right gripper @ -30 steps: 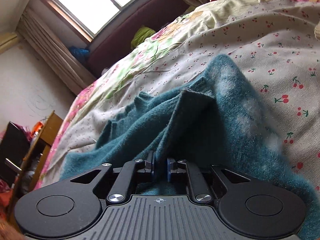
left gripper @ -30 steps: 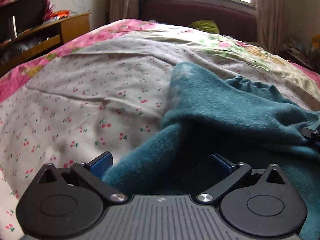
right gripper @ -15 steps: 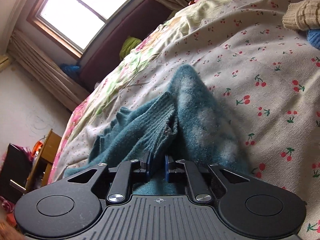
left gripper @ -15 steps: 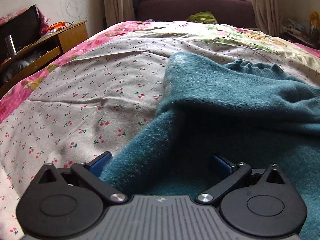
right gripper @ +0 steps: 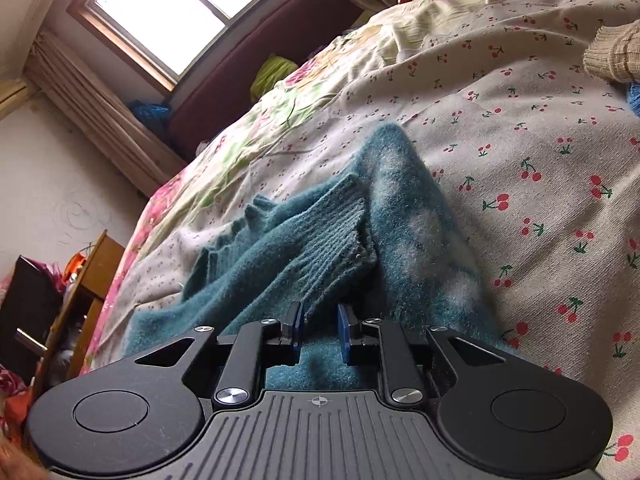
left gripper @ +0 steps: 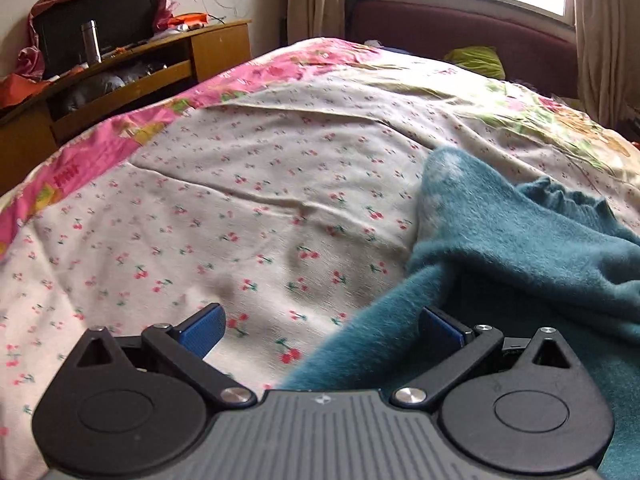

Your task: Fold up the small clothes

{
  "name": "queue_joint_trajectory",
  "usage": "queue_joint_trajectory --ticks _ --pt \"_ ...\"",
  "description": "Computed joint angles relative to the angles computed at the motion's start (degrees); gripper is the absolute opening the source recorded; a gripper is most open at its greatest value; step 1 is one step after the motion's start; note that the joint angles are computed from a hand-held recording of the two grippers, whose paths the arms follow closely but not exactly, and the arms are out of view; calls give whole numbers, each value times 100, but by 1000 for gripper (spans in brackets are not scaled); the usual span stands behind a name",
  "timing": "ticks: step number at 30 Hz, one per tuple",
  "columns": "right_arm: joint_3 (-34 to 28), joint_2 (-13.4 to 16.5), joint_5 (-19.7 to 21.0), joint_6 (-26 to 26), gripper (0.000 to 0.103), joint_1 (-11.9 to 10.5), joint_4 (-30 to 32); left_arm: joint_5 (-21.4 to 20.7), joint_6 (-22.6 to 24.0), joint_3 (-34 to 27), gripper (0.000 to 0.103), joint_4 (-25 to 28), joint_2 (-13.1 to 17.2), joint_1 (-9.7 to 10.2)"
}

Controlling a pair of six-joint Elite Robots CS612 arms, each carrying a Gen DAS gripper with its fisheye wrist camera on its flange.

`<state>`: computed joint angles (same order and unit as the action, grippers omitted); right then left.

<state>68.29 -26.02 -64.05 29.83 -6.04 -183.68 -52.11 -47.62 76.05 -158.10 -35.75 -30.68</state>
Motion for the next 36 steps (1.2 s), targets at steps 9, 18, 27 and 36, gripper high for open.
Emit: queue_joint_trajectory --ticks 9,18,27,36 --pt "704 -483 -439 -912 21 156 -67 -330 -54 746 103 -519 -437 145" --pt "-460 -366 497 -2700 37 663 1575 -1040 580 1098 103 -1268 -524 206" --pt "-3016 664 -385 -4186 53 1406 3784 -1176 879 1206 103 -1828 -464 192" --pt "-4108 1267 -2026 -5032 30 1700 4999 -1418 1421 1221 103 -2405 -376 187"
